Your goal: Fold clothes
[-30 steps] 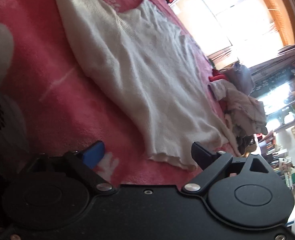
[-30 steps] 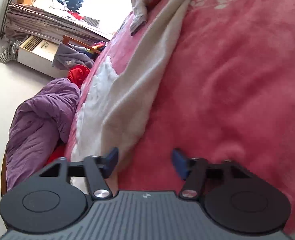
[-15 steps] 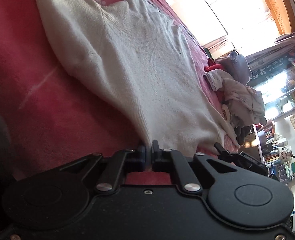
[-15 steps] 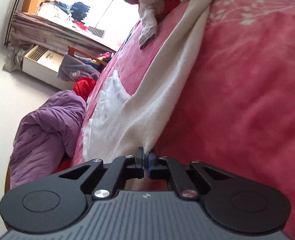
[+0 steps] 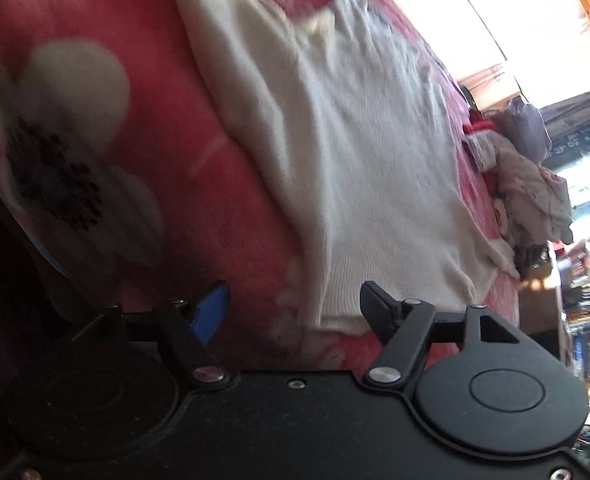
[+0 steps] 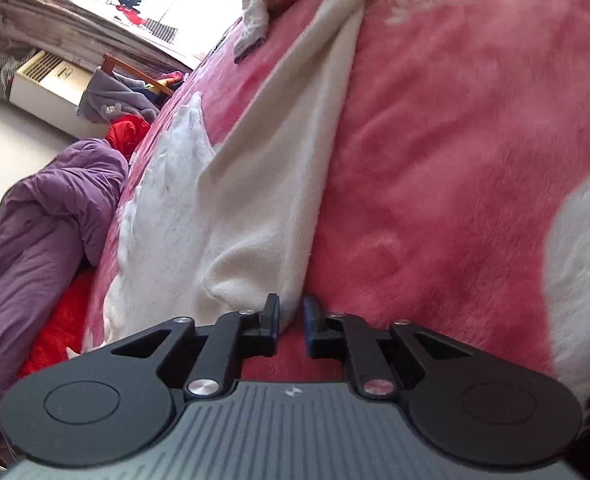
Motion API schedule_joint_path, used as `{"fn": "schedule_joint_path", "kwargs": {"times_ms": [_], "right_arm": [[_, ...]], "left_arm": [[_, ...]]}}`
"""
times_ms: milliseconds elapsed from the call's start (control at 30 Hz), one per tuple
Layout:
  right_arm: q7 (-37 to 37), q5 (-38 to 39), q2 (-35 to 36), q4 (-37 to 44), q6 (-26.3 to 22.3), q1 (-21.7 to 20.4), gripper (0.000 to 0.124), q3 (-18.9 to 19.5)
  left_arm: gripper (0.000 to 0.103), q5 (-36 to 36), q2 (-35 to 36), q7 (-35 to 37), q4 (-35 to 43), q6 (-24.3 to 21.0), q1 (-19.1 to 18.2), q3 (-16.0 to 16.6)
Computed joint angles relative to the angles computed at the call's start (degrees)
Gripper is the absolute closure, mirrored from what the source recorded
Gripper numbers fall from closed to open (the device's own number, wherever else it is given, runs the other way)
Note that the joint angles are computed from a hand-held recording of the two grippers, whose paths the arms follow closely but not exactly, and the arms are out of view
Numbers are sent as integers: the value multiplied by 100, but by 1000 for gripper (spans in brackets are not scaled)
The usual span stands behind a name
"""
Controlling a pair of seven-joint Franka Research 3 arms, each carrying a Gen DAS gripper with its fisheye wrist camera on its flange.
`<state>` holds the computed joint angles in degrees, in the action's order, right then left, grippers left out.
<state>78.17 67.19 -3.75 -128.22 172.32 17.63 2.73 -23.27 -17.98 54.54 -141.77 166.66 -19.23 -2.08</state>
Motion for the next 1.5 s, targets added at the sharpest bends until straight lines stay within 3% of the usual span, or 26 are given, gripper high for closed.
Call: {"fn": "schedule_joint_path", "kwargs": {"times_ms": [67,133,200,267,333,467,500,600,667,767,800,900,933,1000,1067,1167,1233,1267,1333,1400,1433,1500], "right_arm": [[-23,-92,-69,-35,234,191,103,-290],[169,-407,-29,-11,551,910,102,-1177],[510,-811,182,137,778,1032,102,-1591],[331,-508,592,593,825,639,102,-1542],[609,-658,1179,1179,738,664,102,-1999],[1157,-691,2431,2598,291,226,101,-2344],[1415,-798,2753,2976,170,100,94,-2415],[1993,-1010,3673,4174,-277,-219,90,-2582],[2272,-1261,4172,4939,-485,-628,85,-2384],[3105,-1922,4901,5977,-959,-802,79,-2647],[3332,-2061,5058,6216,-1010,-905,81,-2617],[3824,-2273,5474,6838,-1249,-1105,118,-2679],[3962,-2503,5519,6948,-1256,-1271,118,-2477],[3884,-2519,5308,6665,-805,-1520,119,-1935],[3667,-2662,4763,5872,82,-1895,119,-1066],[3365,-2787,3855,4480,1468,-2779,119,435],[4078,-3561,3314,3482,2309,-3485,119,1277],[4509,-3875,3012,2986,2630,-3656,119,1420],[5130,-4292,2497,2294,2990,-3468,119,1120],[5187,-4263,2215,2080,3013,-2665,119,228],[4936,-4052,2200,2165,2953,-2286,119,-149],[3666,-2748,2482,2872,2531,-1292,119,-1089]], "left_arm": [[32,257,-133,-93,34,-122,157,-91],[32,549,-213,-170,56,-83,270,-174],[32,643,-232,-101,132,-82,222,-113],[32,445,-160,178,252,-37,-24,99],[32,146,-81,556,375,17,-273,297],[32,-429,314,1221,832,-39,-492,401],[32,-706,419,1450,949,-79,-568,453],[32,-1135,657,1887,1240,-242,-561,415],[32,-1228,802,2016,1408,-321,-459,305],[32,-1412,908,2159,1516,-382,-289,140],[32,-1464,936,2199,1544,-408,-229,83],[32,-1359,1016,2024,1602,-472,28,-158],[32,-1329,1041,1972,1620,-493,111,-237],[32,-1431,1046,2045,1631,-510,203,-347],[32,-1553,1031,2148,1626,-516,243,-414],[32,-1835,1001,2418,1606,-510,227,-450],[32,-2091,966,2648,1582,-522,188,-447],[32,-2233,948,2777,1566,-519,163,-443],[32,-2431,902,2931,1511,-505,138,-445],[32,-2524,853,2999,1444,-523,136,-445],[32,-2509,834,2981,1407,-531,149,-451],[32,-2446,804,2868,1332,-548,184,-456]]}}
